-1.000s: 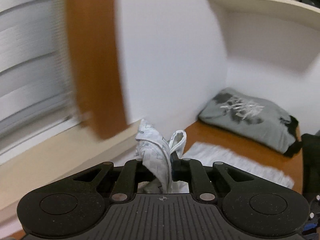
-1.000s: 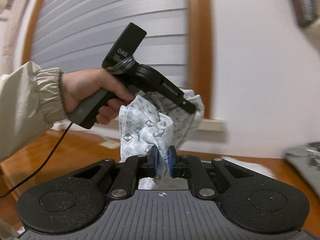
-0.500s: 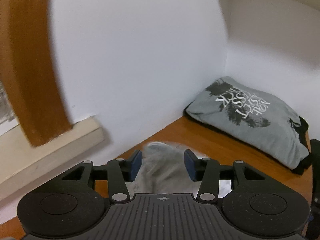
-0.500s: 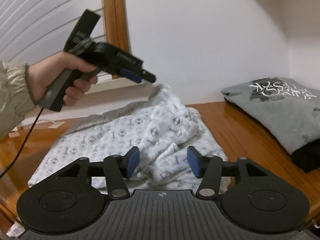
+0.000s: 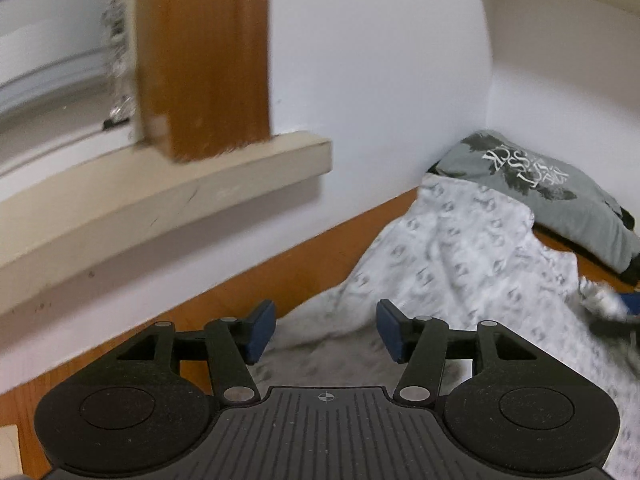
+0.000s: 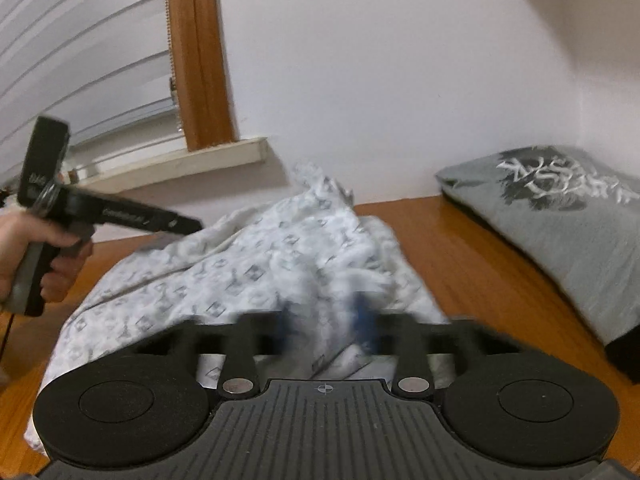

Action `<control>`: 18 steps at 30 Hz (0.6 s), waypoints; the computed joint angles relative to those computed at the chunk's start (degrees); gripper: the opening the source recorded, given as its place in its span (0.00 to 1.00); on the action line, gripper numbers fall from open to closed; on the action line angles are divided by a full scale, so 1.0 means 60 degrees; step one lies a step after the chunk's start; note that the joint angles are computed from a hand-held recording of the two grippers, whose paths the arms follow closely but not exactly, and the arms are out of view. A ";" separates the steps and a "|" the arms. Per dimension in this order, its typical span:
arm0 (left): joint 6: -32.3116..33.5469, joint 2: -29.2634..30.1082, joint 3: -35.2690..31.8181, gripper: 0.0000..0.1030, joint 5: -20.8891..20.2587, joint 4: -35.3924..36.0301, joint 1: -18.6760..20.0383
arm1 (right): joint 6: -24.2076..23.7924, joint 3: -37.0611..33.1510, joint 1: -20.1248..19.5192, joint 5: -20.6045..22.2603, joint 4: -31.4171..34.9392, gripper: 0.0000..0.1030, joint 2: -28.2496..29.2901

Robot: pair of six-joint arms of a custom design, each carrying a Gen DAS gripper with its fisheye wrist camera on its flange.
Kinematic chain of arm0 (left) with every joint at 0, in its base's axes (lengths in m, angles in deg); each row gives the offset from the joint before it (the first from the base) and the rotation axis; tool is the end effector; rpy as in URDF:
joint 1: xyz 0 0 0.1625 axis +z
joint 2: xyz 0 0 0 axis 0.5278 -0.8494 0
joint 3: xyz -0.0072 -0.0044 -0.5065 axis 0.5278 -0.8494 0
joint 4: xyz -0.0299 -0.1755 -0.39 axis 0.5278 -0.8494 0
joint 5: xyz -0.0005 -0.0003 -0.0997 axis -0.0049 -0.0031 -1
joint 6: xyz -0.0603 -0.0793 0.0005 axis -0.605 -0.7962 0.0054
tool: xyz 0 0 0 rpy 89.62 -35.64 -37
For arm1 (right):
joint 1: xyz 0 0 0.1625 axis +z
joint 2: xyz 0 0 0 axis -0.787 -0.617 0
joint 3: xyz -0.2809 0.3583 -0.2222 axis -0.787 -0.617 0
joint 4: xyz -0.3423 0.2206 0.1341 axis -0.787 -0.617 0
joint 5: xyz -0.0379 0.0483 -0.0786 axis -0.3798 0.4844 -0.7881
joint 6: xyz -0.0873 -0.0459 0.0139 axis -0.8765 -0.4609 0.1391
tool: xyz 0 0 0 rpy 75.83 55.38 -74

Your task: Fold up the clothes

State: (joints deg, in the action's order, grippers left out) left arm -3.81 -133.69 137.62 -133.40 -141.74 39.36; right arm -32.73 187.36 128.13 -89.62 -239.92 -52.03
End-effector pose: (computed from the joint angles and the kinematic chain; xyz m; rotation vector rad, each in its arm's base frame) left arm -0.0213 -0.6105 0.1357 0.8165 2.2992 -1.0139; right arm 0.0535 -0.4388 0.0391 0.9717 -2.3717 1.2265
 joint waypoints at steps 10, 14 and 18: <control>0.0251 -0.0461 -0.0100 0.58 -0.1611 0.0837 0.0767 | 0.1177 0.0699 -0.0673 -0.1141 -0.2082 0.13 0.0072; 0.0319 -0.0590 -0.0304 0.61 -0.2037 0.1519 0.1051 | 0.0726 0.0407 -0.0102 -0.2144 -0.3946 0.23 0.0971; 0.0658 -0.0661 -0.0615 0.63 -0.2450 0.2577 0.1217 | 0.0564 0.0142 0.0494 -0.2320 -0.4306 0.31 0.1192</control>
